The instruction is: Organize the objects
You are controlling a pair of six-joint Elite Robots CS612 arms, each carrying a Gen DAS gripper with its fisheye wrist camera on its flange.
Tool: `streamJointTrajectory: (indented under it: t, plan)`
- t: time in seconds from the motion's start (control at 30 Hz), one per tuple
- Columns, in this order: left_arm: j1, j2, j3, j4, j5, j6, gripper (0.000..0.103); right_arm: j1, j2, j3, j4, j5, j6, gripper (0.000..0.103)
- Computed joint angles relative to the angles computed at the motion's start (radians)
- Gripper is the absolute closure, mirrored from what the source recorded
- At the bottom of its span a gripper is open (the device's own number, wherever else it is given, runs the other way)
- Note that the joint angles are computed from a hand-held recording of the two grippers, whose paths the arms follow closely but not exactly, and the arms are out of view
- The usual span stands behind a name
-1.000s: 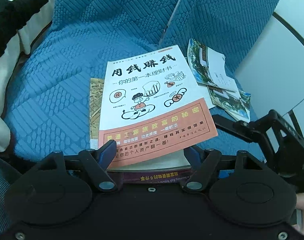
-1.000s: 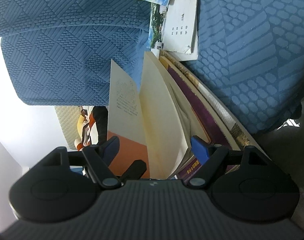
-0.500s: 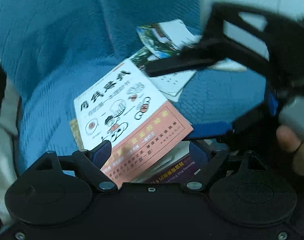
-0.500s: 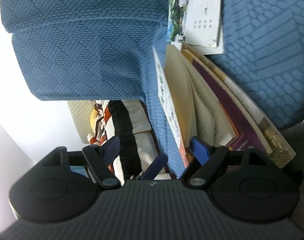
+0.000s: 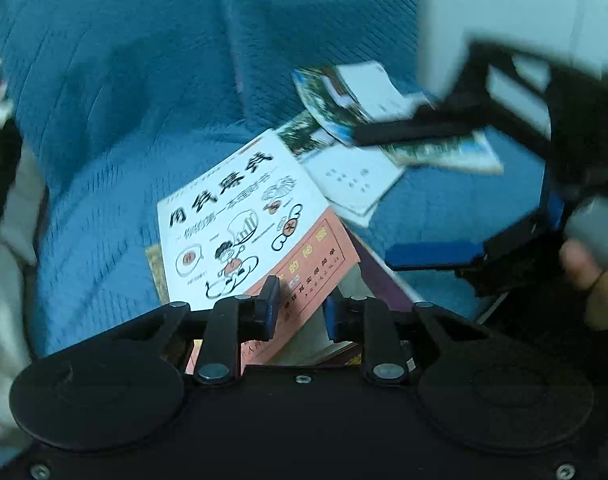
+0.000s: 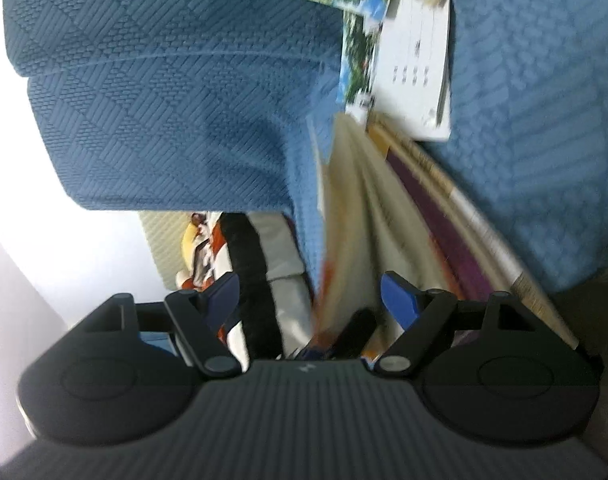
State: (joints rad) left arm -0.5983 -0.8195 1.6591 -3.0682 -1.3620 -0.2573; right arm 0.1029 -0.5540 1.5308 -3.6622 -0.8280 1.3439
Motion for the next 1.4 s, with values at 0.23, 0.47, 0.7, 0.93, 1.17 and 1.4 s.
streamJointTrajectory:
  t: [0.23,0.47,0.7,0.93,1.17,1.4]
  plan:
    - [0.058,-0.014,0.021,-0.033,-0.158,-0.234,0.082,0.009,0.004,-0.044,0.114,-0.027,-0.031,0.022]
    - [0.063,-0.015,0.030,-0.050,-0.168,-0.257,0.082,0.010,0.042,-0.082,0.083,-0.047,0.044,0.022]
    - [0.062,-0.015,0.033,-0.053,-0.174,-0.257,0.082,0.016,0.080,-0.149,0.113,0.022,-0.026,0.022]
    - [0.067,-0.013,0.030,-0.048,-0.190,-0.260,0.082,0.010,0.088,-0.153,0.089,0.132,-0.036,0.022]
    - [0.067,-0.003,0.020,-0.027,-0.215,-0.250,0.071,0.002,0.061,-0.089,-0.011,0.126,0.040,0.022]
    - [0.069,-0.014,0.015,0.051,-0.277,-0.219,0.041,0.009,-0.015,0.004,0.086,-0.030,-0.165,0.022]
